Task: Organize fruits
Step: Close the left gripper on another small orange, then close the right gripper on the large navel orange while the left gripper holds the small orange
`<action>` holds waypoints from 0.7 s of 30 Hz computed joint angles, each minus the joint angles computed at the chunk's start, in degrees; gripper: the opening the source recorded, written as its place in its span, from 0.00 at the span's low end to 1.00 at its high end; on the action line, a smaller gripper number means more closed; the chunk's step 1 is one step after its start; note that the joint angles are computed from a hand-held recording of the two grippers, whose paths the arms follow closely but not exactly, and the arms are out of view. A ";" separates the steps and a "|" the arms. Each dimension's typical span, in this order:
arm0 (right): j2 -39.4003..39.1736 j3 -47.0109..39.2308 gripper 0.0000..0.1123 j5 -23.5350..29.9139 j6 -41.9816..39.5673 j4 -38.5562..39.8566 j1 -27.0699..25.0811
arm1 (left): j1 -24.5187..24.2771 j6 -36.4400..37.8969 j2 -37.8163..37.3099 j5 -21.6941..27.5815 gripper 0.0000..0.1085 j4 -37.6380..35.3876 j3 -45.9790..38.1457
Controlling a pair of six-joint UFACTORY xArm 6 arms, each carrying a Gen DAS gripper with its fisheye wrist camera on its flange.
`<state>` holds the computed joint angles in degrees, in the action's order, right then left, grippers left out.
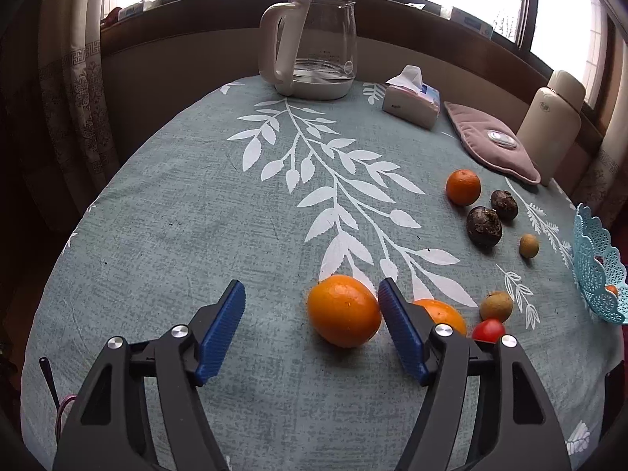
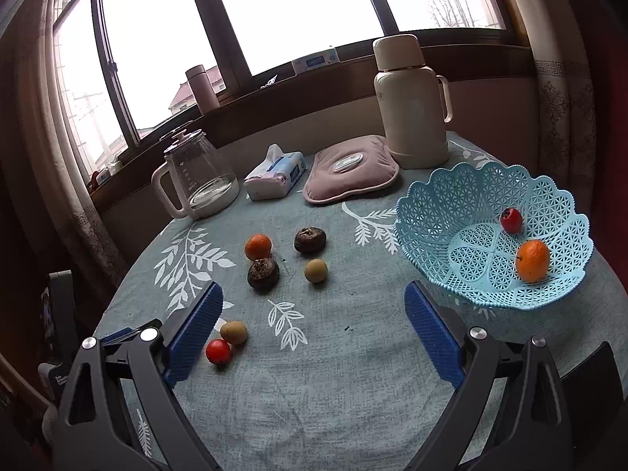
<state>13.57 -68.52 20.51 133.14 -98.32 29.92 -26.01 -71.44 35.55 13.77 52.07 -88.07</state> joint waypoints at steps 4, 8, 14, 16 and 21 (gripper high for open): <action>3.04 -2.74 0.85 -2.15 -4.91 2.48 0.67 | 0.08 7.14 0.92 -3.70 0.50 -8.25 0.32; 6.24 -5.52 0.85 -4.70 -11.24 6.92 1.09 | -0.02 14.91 1.29 -6.88 0.37 -17.63 1.27; 11.81 -10.54 0.85 -9.62 -24.03 16.94 1.91 | 0.56 14.45 -0.30 -8.32 0.37 -17.99 2.39; 13.75 -12.56 0.85 -10.34 -30.86 22.15 2.58 | 0.90 11.41 -1.31 -8.45 0.37 -14.37 2.48; 18.76 -18.93 0.85 -7.52 -46.95 33.18 5.53 | 1.98 1.74 -4.34 -8.86 0.37 -3.10 2.86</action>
